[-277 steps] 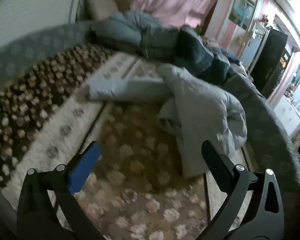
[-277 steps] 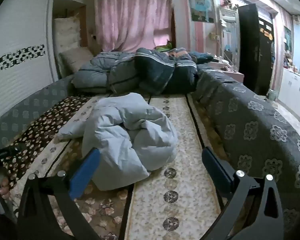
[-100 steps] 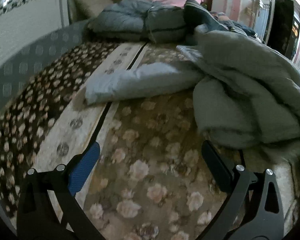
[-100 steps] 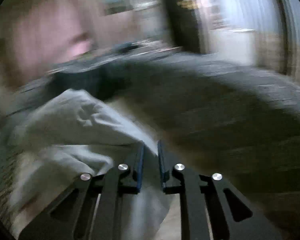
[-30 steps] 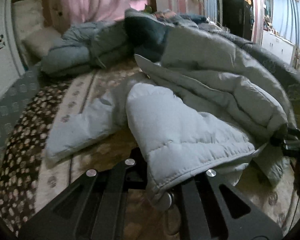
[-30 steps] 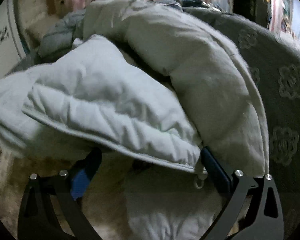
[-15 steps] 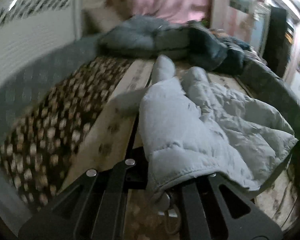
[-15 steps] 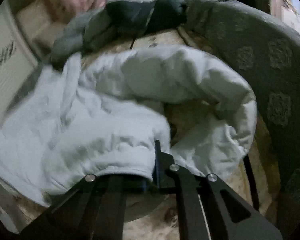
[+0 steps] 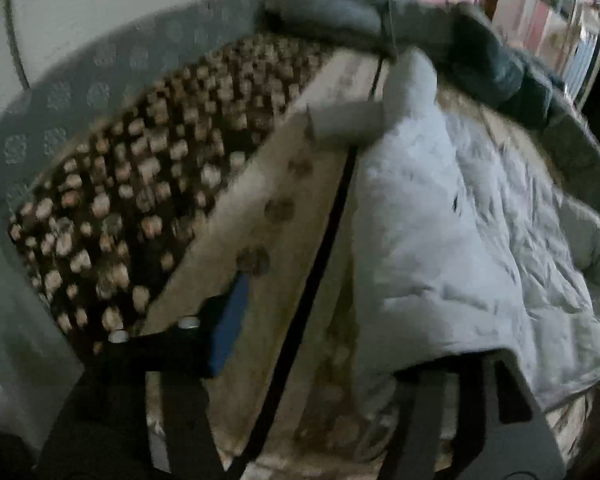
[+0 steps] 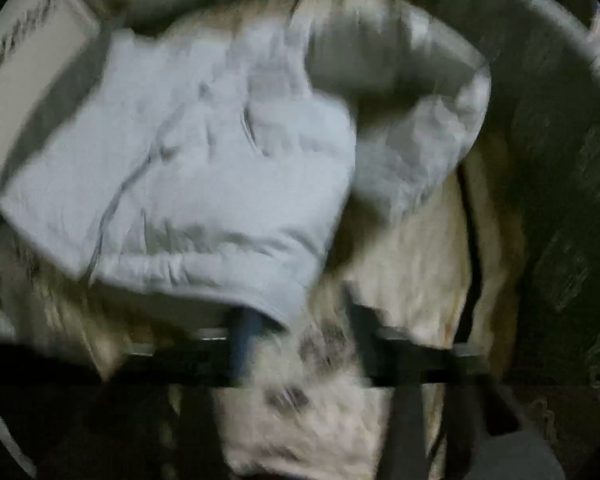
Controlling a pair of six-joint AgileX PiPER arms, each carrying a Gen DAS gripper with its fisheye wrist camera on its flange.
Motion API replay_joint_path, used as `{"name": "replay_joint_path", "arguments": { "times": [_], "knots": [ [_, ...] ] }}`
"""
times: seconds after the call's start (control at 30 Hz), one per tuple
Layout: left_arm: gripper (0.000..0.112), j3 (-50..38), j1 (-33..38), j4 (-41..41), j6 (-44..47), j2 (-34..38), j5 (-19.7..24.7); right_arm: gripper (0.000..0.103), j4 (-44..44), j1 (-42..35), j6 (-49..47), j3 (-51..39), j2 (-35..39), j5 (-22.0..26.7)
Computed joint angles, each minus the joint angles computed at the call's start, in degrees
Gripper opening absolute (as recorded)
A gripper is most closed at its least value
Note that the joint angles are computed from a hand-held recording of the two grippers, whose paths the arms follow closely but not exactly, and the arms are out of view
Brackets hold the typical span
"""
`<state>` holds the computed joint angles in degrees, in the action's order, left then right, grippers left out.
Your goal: Fold large clothes
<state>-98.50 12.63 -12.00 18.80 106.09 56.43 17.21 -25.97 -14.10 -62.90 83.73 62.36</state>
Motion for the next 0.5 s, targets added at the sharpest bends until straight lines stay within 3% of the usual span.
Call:
{"name": "replay_joint_path", "arguments": {
  "times": [0.07, 0.13, 0.23, 0.33, 0.5],
  "knots": [
    [0.078, 0.62, -3.33, 8.56, -2.89, 1.33, -0.53, 0.081, -1.9, -5.58, 0.8, 1.0, 0.34, -1.32],
    [0.079, 0.76, -4.72, 15.72, -4.95, 2.73, -0.17, 0.081, 1.26, -16.1, 3.61, 1.14, 0.84, -2.67],
    [0.092, -3.72, -4.89, 16.95, -7.97, 5.99, 2.63, 0.083, 6.41, -25.35, 7.22, 0.99, 2.57, -5.52],
    [0.099, -11.18, -5.19, 15.76, -11.45, 9.93, 7.19, 0.083, 9.18, -25.19, 4.26, 0.93, 5.12, -7.7],
    [0.1, -9.76, -5.9, 16.25, -11.36, 10.16, 6.17, 0.083, 7.32, -18.8, 4.21, 4.32, 2.43, -10.62]
  ]
}}
